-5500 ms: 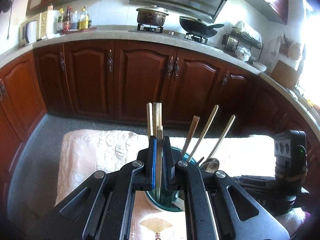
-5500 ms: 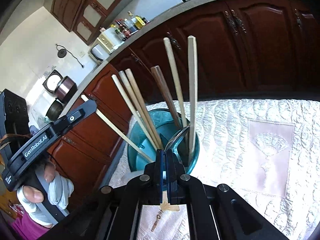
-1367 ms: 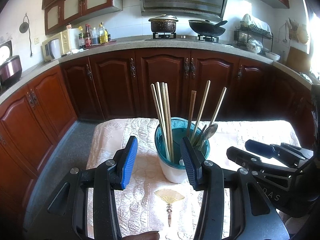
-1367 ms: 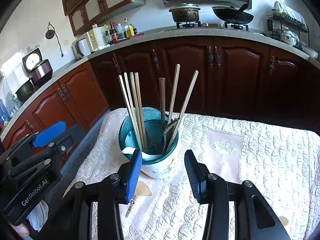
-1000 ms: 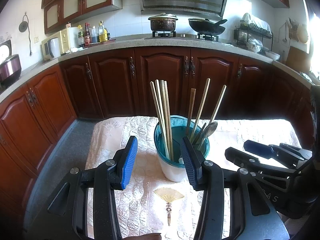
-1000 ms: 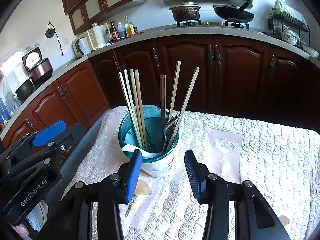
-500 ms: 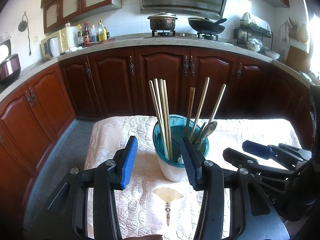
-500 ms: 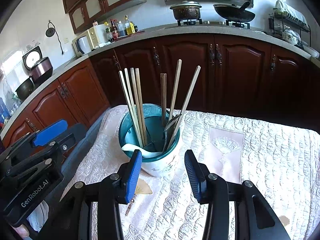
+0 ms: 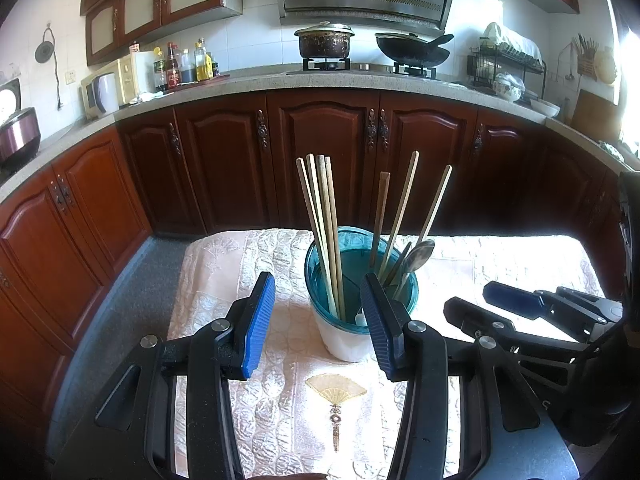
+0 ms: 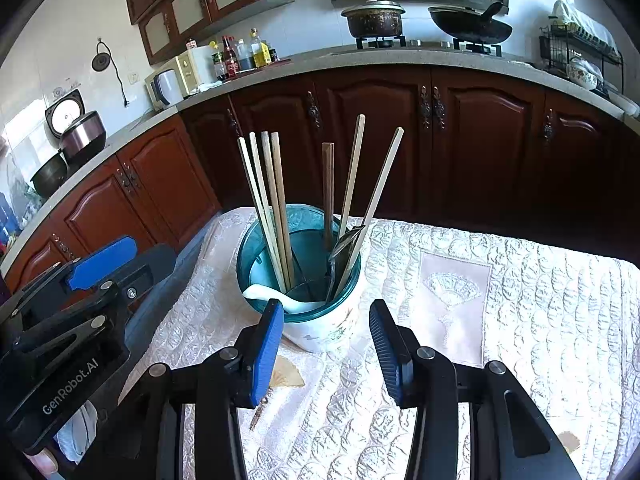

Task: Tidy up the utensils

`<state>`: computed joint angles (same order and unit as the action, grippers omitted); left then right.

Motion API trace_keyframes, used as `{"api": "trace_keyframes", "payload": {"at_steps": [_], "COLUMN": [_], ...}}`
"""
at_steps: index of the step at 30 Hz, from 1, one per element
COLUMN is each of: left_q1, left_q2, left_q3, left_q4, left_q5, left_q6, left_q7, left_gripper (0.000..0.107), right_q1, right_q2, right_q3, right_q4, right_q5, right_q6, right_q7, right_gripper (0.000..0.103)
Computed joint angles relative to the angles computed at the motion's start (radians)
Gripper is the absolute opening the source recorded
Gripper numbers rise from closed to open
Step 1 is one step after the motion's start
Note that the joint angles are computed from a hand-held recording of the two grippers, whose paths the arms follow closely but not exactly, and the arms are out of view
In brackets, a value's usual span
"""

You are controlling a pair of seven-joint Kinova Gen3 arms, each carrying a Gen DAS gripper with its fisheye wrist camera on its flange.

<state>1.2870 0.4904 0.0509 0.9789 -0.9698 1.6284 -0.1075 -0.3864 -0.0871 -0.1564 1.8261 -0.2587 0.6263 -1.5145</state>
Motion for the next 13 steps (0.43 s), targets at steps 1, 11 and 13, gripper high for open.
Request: {"api": "trace_keyframes", "payload": {"at_steps": [1, 11, 13], "left_q1": [-0.001, -0.002, -0.004], "left_q2": [0.001, -0.010, -0.012], "left_q3": [0.000, 0.006, 0.009], "left_q4": [0.000, 0.025, 0.027], "left_q5": [0.001, -0.003, -0.002], "left_q6": [-0.001, -0.024, -0.027], "left_q7": [0.001, 0.016, 0.018], "left_gripper": [0.044, 0.044, 0.044], "right_q1": [0.000, 0.007, 0.011], "right_q2": [0.000, 0.005, 0.004], "right_q3": [0.000, 0.009, 0.010], "right_q4": [0.000, 0.013, 0.017], "right_q5": [-0.001, -0.006, -0.004], "right_q6": [0.000, -0.011, -0.013], "right_q7": [0.001, 0.014, 0.014], "right_gripper": [0.043, 0.043, 0.043]}}
